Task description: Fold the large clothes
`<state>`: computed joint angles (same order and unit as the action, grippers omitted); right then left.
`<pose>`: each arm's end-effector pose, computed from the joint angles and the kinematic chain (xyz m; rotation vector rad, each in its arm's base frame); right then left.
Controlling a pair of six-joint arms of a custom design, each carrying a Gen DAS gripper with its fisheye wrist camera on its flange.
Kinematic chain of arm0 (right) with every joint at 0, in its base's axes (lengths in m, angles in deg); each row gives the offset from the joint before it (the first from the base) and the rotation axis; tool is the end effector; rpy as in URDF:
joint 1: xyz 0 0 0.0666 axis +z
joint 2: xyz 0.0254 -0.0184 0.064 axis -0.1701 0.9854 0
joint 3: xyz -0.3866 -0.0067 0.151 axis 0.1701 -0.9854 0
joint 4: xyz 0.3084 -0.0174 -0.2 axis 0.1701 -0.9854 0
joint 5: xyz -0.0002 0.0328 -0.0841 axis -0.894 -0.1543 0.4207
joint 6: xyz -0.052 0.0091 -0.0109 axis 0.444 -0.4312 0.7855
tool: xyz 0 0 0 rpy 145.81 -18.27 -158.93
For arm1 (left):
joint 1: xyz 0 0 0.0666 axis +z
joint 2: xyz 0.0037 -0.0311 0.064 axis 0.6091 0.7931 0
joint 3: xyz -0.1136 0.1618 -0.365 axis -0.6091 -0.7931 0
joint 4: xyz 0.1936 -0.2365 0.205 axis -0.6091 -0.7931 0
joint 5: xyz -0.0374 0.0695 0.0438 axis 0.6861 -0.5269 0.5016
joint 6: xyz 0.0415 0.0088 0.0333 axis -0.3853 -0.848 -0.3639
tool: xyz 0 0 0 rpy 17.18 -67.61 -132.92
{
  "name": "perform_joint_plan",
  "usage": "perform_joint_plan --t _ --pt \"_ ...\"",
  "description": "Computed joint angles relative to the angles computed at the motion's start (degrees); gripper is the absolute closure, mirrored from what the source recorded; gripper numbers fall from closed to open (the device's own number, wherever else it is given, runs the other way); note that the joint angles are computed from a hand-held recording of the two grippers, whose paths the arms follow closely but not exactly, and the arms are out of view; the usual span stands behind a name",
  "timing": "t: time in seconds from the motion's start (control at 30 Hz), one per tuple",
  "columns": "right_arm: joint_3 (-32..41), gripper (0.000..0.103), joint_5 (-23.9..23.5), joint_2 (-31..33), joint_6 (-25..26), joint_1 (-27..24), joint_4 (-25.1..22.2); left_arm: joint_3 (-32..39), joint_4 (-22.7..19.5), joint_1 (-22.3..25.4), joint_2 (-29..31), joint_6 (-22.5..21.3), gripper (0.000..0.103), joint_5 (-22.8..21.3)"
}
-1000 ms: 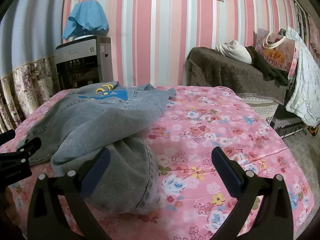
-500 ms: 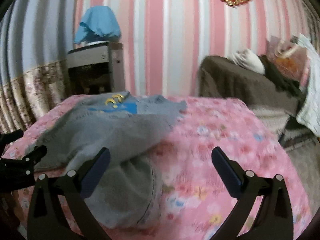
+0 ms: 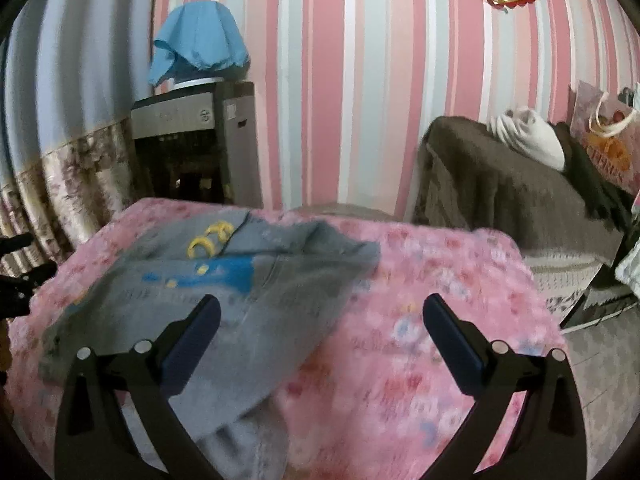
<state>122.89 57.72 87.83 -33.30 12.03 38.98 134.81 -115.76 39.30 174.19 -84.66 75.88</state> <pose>0.5626 0.2069 0.4581 0.2283 2.1797 -0.1369 0.6217 0.0120 0.4197 0.4538 2.1222 0.0156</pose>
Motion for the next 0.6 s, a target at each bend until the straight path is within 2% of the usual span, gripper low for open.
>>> perform_joint_plan --t 0.1,0.17,0.23,0.33,0.47,0.5,0.53,0.6 --pt "8.3 0.002 -2.4 4.3 1.0 -2.0 -5.1 10.2 -5.0 -0.3 5.4 0.1 0.003 1.1" --pt "13.8 0.002 -2.8 7.0 2.4 -2.9 -7.5 17.0 -7.9 -0.8 9.0 -0.3 0.003 0.2" --pt "21.2 0.002 -2.8 10.8 4.3 -3.6 -11.2 26.3 -11.6 -1.2 14.2 -1.2 0.003 0.1" --pt "29.5 0.002 -5.5 15.7 4.1 -4.7 -16.3 36.5 -16.8 -1.9 20.3 -2.1 0.003 -0.2" --pt "32.7 0.002 -10.8 20.7 1.3 -6.0 -21.7 55.7 -31.0 -2.4 32.2 -2.5 0.003 2.0" --pt "31.6 0.002 -11.9 21.0 0.5 -6.1 -21.9 59.6 -34.3 -2.5 34.8 -2.7 0.003 2.9" --pt "30.4 0.002 -13.4 21.3 -0.6 -6.4 -22.0 60.6 -35.9 -2.6 35.8 -3.2 0.003 3.2" --pt "27.0 0.002 -17.0 21.1 -2.9 -7.0 -20.6 69.3 -42.4 -3.2 41.2 -5.0 0.004 3.0"
